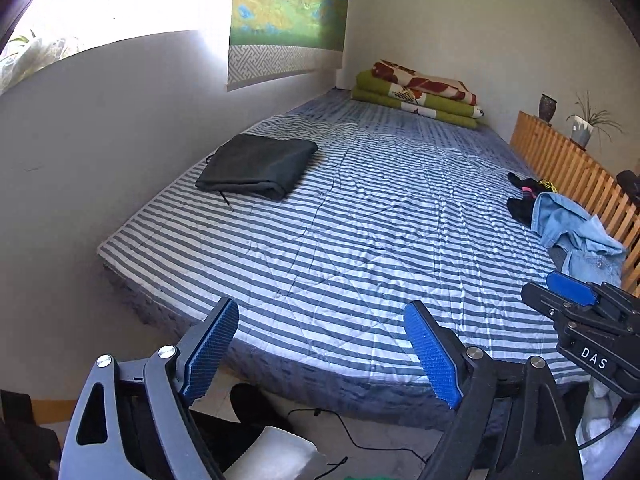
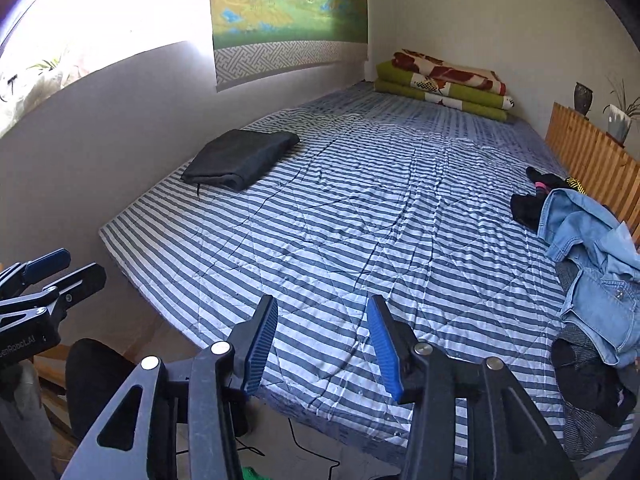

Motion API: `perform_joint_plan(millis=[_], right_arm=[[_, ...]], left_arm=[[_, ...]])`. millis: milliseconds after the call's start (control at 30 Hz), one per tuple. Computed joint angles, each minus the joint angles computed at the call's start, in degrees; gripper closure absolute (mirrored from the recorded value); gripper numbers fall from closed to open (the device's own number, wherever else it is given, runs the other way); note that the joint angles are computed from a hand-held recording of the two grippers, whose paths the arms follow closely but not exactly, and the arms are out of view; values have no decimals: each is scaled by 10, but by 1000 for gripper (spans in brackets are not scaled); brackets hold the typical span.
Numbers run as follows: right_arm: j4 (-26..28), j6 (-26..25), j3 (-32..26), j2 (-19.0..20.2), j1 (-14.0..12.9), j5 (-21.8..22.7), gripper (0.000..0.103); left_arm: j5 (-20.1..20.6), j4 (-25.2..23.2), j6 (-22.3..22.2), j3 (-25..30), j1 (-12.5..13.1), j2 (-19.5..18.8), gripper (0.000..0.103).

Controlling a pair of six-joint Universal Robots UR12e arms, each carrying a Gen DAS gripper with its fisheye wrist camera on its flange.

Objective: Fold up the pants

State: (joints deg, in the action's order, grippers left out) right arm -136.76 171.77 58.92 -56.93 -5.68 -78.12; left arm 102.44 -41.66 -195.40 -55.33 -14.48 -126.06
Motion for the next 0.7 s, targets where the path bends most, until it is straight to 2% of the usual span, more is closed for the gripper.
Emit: perform_joint_plan(millis=[267, 700], right_arm=[[-12, -3, 8, -1, 5, 3, 57], [6, 15, -19, 22, 1, -5, 57]], left_arm=[[-5, -9, 6, 10, 2, -8, 15], [-7, -33, 16, 56, 2, -40, 15]])
